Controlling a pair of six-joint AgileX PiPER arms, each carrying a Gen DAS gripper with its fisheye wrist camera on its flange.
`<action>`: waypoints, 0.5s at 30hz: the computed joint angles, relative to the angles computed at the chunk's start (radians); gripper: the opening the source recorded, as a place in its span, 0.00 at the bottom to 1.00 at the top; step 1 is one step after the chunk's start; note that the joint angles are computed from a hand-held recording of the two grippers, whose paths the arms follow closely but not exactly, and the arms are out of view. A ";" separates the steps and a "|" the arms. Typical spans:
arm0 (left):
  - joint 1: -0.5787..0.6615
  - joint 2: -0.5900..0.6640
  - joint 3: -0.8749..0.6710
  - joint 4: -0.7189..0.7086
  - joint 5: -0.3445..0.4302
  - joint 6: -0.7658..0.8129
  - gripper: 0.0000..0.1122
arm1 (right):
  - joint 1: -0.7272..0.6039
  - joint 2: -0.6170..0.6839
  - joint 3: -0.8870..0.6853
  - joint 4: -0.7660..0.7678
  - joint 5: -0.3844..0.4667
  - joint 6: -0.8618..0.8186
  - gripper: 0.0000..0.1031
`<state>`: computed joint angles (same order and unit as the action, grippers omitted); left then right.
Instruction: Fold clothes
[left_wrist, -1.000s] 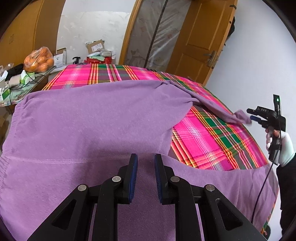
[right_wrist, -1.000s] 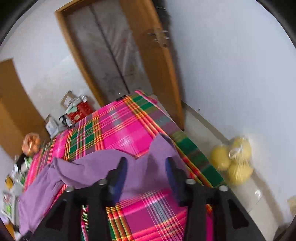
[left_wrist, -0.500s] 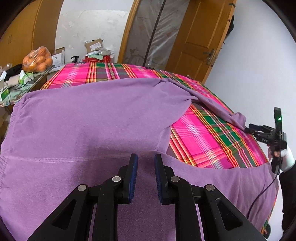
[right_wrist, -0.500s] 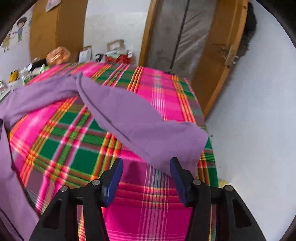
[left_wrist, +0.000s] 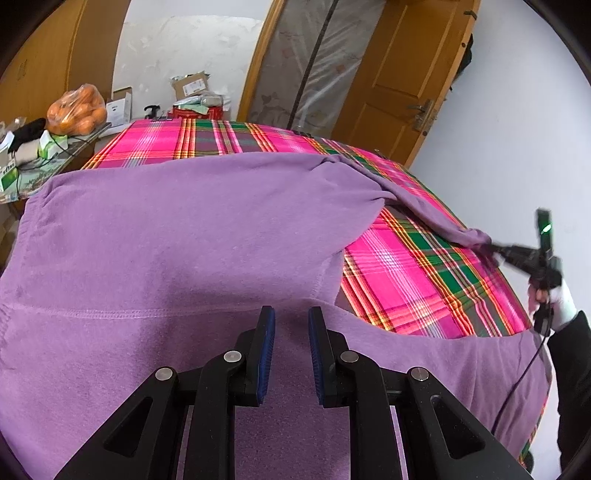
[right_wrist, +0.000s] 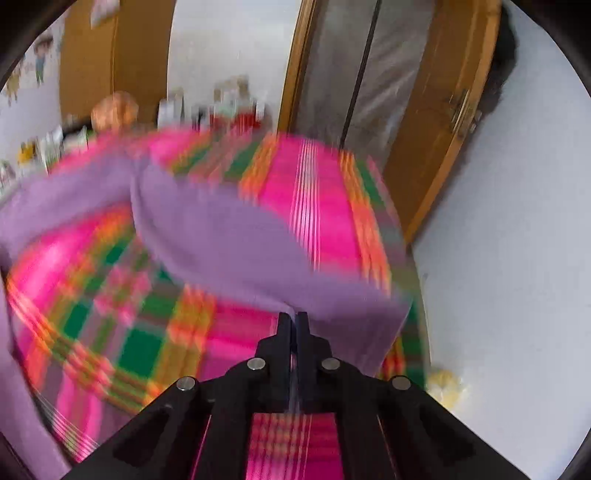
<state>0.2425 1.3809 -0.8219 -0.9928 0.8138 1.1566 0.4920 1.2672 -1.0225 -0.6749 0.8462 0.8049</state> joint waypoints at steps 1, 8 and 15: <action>-0.001 0.001 -0.001 0.001 0.000 -0.004 0.17 | 0.012 -0.009 -0.025 -0.051 0.009 0.042 0.02; -0.010 -0.004 0.003 -0.005 0.004 0.008 0.17 | -0.052 0.132 -0.313 -0.254 0.073 0.137 0.02; -0.001 0.010 -0.005 -0.008 0.019 0.004 0.17 | -0.202 0.575 -0.798 -0.199 0.200 -0.008 0.03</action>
